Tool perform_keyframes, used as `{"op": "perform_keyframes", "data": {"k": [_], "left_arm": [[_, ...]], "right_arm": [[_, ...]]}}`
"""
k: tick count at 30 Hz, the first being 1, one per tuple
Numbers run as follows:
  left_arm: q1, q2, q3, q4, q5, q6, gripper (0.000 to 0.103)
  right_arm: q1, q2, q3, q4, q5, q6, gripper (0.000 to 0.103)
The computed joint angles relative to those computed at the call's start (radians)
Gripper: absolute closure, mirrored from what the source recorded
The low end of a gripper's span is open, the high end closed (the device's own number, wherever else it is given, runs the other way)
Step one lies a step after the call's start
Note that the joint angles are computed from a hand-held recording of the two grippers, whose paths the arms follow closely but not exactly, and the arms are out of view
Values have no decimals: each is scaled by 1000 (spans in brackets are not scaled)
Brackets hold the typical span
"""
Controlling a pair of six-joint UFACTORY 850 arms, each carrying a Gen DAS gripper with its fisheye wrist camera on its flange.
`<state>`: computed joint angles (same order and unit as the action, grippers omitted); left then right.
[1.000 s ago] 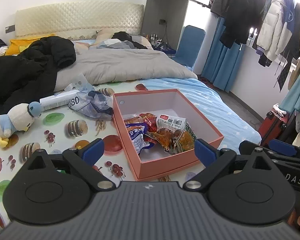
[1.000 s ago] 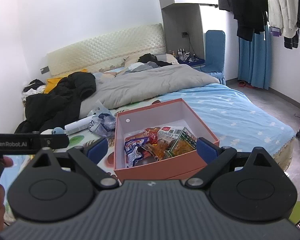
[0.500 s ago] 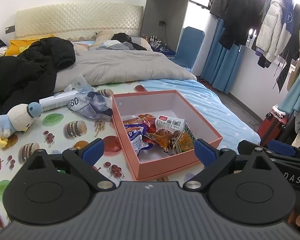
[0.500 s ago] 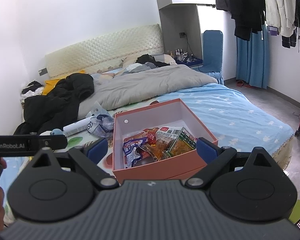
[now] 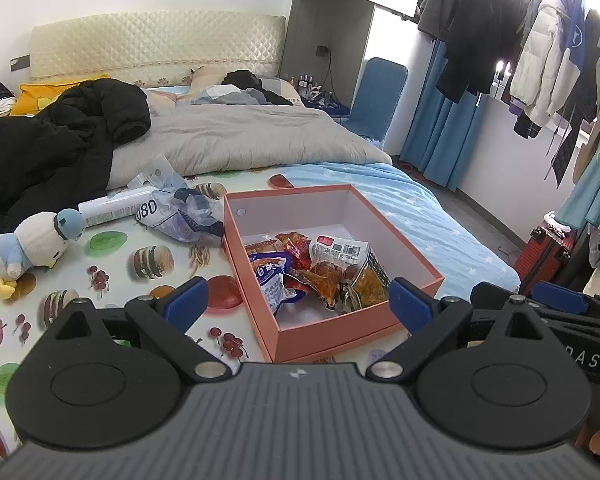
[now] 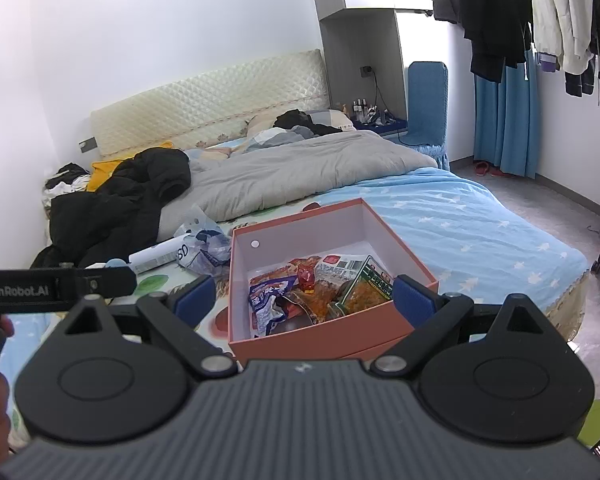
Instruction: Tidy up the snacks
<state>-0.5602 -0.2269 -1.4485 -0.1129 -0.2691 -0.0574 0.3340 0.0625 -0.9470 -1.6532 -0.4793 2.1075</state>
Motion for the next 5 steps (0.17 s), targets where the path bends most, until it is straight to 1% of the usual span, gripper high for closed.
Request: {"op": "perform_keyframes", "data": {"k": [2, 5], "left_arm": [[-2, -1, 0, 23, 2, -24, 5], [-1, 1, 1, 16, 3, -18, 5]], "right_arm": [[0, -2, -2, -1, 1, 0, 6], [-3, 1, 1, -3, 2, 1, 6]]}}
